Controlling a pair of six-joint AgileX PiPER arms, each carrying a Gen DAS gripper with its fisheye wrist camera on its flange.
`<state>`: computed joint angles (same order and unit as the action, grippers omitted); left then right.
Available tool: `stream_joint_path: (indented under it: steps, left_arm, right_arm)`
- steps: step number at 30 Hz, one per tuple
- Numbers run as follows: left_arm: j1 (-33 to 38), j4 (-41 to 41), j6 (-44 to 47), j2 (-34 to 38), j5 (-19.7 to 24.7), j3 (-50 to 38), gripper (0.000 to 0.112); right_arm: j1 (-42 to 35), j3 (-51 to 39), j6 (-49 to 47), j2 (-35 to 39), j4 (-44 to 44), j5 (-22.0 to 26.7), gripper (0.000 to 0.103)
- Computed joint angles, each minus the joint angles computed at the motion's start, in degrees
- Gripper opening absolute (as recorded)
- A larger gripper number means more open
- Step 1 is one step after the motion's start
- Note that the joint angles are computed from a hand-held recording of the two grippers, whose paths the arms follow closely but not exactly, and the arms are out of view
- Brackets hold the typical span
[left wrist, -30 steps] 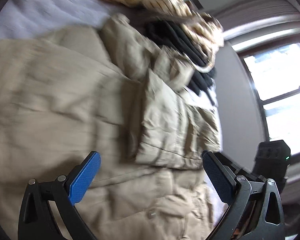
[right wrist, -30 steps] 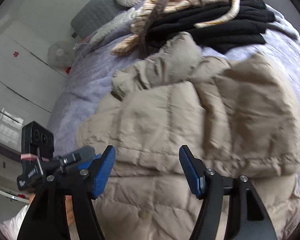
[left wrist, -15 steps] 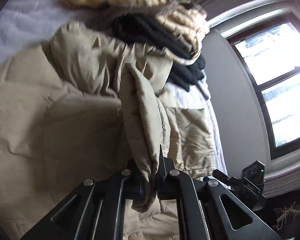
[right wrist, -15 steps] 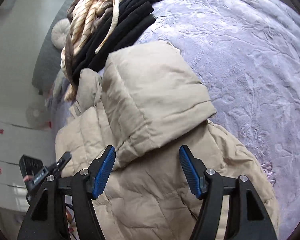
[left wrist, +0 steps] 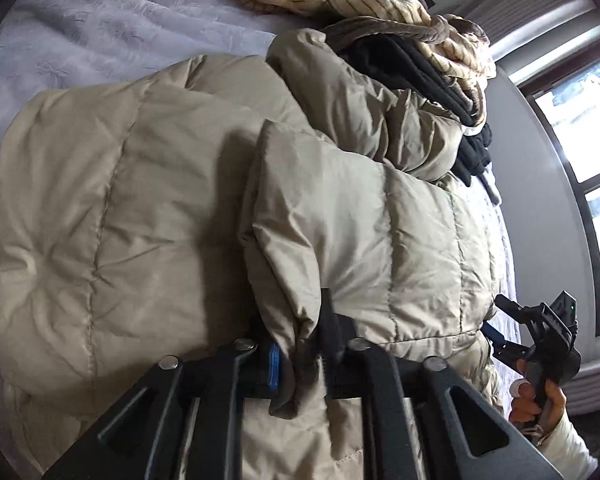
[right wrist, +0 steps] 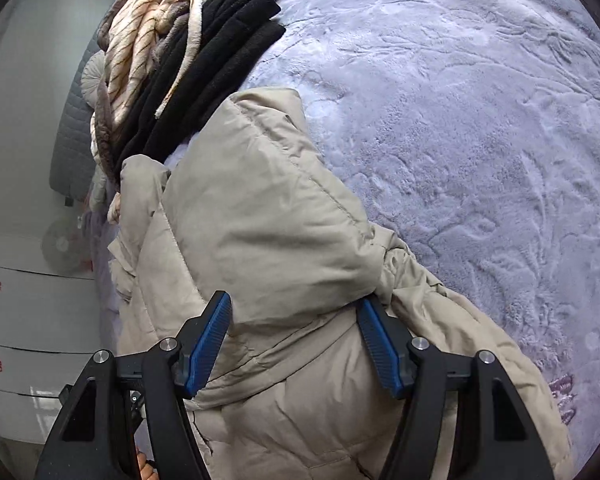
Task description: Fold large clothes
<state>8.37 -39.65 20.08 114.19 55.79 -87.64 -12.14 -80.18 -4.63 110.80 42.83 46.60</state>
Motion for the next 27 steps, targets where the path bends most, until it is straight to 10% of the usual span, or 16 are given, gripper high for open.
stream_joint_path:
  steps: [5,12,20,23,27]
  left_arm:
    - [0.8,8.9,-5.9,-4.4,-0.2,-0.6,0.051]
    - [1.5,9.1,-3.6,-5.6,1.0,-6.3,0.052]
    - [-7.0,14.0,-9.5,1.6,-1.8,-12.6,0.052]
    - [-8.7,19.6,-12.0,2.7,-3.9,-11.4,0.052]
    - [-7.8,18.5,-10.2,3.6,-5.5,-9.5,0.052]
  right_arm:
    - [-1.7,0.4,-1.2,-2.9,-0.4,4.6,0.069]
    - [0.6,-2.1,4.0,-11.6,-20.5,0.7,0.070]
    - [-8.6,-22.2,2.8,15.1,10.1,10.9,0.069]
    - [-7.7,-28.9,3.4,20.9,15.0,16.0,0.024]
    - [-2.4,-36.6,2.0,19.8,-1.9,16.2,0.015]
